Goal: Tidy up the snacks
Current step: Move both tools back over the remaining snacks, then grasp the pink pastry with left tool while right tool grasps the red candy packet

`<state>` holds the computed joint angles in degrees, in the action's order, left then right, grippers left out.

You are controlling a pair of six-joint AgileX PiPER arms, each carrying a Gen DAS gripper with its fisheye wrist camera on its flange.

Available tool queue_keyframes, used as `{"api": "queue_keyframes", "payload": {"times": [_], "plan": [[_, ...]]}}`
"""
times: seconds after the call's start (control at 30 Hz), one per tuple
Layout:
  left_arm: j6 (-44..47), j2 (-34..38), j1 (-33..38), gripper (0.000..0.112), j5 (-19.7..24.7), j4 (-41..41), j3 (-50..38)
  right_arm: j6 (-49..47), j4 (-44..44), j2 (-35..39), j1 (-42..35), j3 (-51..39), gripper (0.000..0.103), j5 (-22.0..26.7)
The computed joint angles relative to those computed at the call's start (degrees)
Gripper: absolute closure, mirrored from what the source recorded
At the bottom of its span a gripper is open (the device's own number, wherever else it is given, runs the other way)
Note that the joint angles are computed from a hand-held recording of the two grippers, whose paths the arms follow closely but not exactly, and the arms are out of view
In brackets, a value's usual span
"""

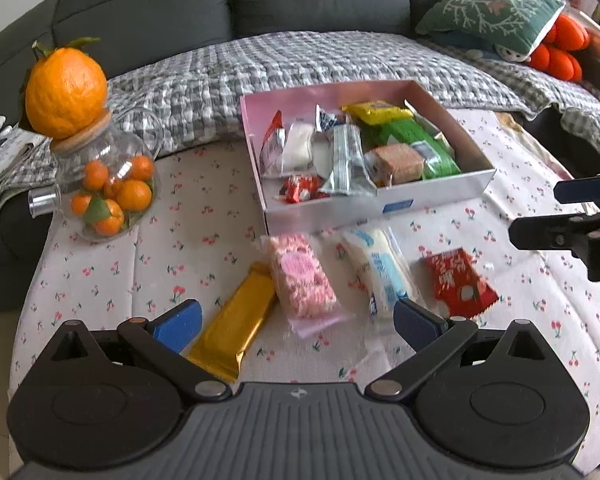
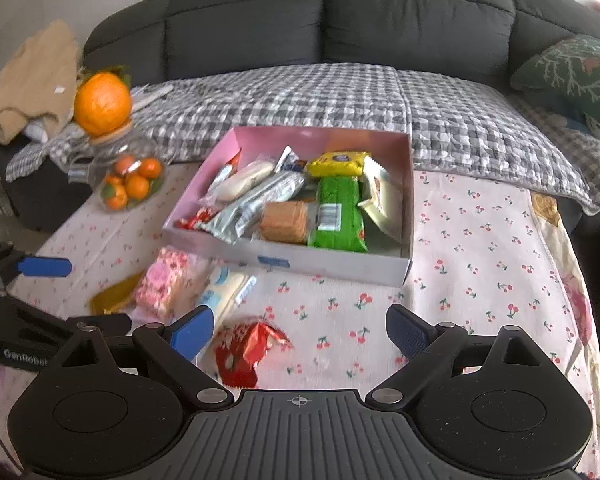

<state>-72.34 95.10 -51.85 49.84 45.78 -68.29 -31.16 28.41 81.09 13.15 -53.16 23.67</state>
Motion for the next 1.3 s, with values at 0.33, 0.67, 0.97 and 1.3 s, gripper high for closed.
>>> {"api": "queue_keyframes", "payload": {"times": [0.33,0.67,0.97,1.3], "plan": [[-8.30,-2.31,-2.60,0.010,-2.27,6.51,6.64,-4.19,-0.19,-2.46,2.35,5.40,0.008,-2.44],[-12.03,-2.83,-4.14,0.010,-4.26,10.19,11.06,-7.03,-0.75,-2.56,3.85,9.52,0.008,-4.78],[-16.53,-2.06,-5.17,0.010,-4.87,14.89,13.26,-18.28,10.46,-1.49,3.55,10.88,0.008,-4.14],[-17.74,-1.39,-4.11,0.010,-5.63,16.01,12.77,-11.01,6.38,2.68,6.25,9.67,0.008,-7.64]]}}
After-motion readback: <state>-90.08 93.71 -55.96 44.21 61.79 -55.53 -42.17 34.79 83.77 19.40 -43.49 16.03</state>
